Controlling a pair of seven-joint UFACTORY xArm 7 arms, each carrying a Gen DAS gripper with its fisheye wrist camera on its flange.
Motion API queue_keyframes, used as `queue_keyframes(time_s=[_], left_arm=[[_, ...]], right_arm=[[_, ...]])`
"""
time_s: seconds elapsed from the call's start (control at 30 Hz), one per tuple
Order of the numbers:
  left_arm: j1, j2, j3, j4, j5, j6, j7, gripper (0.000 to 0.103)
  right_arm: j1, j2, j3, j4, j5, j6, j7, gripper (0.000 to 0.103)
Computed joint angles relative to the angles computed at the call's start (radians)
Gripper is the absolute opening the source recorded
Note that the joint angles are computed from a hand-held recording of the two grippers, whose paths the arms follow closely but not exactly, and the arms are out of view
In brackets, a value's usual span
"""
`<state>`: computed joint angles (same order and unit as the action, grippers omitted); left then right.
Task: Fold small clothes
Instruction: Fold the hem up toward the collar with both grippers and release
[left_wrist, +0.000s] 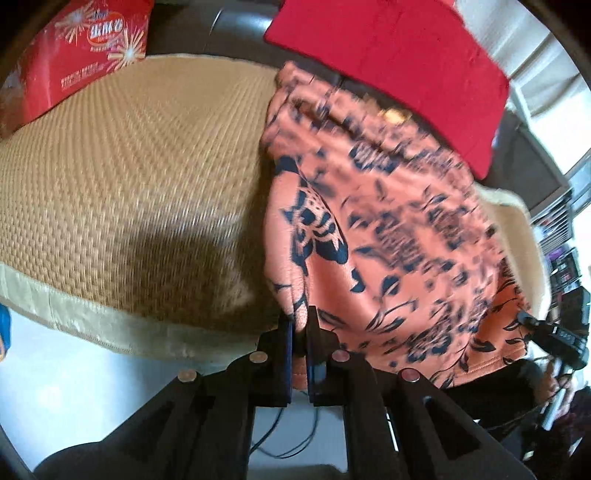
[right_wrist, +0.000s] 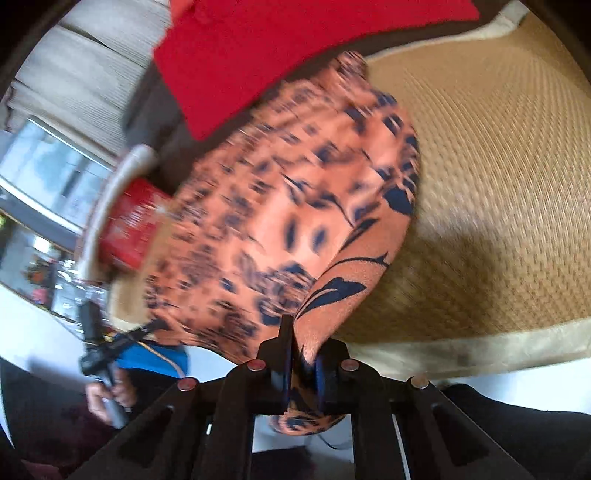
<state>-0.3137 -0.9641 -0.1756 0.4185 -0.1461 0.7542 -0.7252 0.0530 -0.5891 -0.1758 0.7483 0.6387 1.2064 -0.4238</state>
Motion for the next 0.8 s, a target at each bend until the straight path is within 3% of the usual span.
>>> queue_keyframes(time_s=[0.2, 0.33, 0.47, 0.67, 0.8], left_arm=[[0.015, 0.000, 0.084, 0.082, -0.017, -0.051, 0.084, 0.005], [0.024, 0.101, 0.136, 0.190, -0.041, -0.083, 0.168, 0.005], [0.044, 0.248, 0.187, 0.325, -0.074, -0.115, 0.258, 0.005], [0.094, 0.608, 0.265, 0.658, -0.149, -0.128, 0.397, 0.005], [0.151, 0.899, 0.264, 0.884, -0.195, -0.126, 0.437, 0.006]], right_arm=[[0.033, 0.059, -0.035, 0.127, 0.129, 0.030, -0.015, 0.011], [0.037, 0.125, -0.052, 0.262, 0.182, 0.065, 0.005, 0.011], [0.025, 0.251, -0.022, 0.412, 0.219, 0.030, 0.012, 0.010], [-0.021, 0.573, 0.044, 0.733, 0.305, -0.073, 0.096, 0.010], [-0.053, 0.840, 0.100, 0.961, 0.352, -0.180, 0.210, 0.011]])
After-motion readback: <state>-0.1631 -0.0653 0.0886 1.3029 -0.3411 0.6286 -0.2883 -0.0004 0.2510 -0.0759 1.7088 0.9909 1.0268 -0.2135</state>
